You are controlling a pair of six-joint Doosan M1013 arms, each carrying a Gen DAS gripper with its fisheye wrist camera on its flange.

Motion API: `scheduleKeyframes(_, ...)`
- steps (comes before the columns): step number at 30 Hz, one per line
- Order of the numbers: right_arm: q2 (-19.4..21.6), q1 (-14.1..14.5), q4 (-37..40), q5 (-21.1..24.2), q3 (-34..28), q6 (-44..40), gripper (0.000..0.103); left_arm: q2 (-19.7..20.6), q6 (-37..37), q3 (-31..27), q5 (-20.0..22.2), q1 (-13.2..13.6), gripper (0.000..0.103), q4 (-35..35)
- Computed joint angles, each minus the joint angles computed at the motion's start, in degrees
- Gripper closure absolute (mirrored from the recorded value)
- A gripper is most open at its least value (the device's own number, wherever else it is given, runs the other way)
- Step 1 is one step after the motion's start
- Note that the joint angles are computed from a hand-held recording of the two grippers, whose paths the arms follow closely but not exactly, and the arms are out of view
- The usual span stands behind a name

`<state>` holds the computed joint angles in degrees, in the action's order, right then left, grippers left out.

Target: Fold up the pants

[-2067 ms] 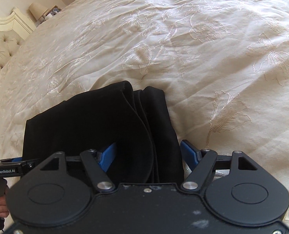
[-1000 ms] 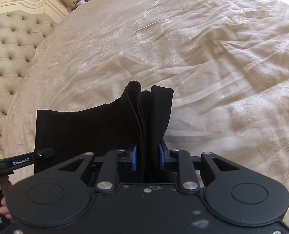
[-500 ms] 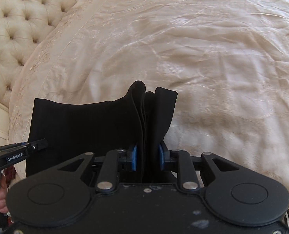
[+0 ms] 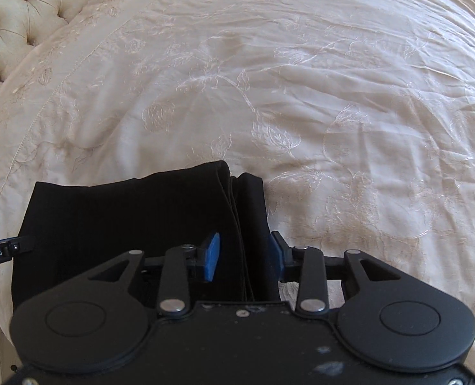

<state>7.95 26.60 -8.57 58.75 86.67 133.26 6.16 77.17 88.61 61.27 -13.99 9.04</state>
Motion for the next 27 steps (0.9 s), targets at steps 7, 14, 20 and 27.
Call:
scheduleKeyframes(7,-2.2,3.7,-9.0,1.1,-0.2,5.8,0.065,-3.1,-4.6,-0.1,-0.7,-1.9,0.077,0.4)
scheduleKeyframes(14,-5.4,6.2,-11.9,-0.3,0.9,5.3,0.065,-6.2,-12.2,0.2,-0.1,-6.9,0.069,3.4)
scheduleKeyframes(20,-8.0,6.2,-7.7,0.6,1.6,2.1,0.065,-8.3,-14.9,1.0,0.9,-11.0,0.067,5.1)
scheduleKeyframes(27,-10.4,7.1,-8.3,1.6,3.3,3.5,0.065,-10.0,-17.6,2.1,2.5,-15.0,0.063,8.6)
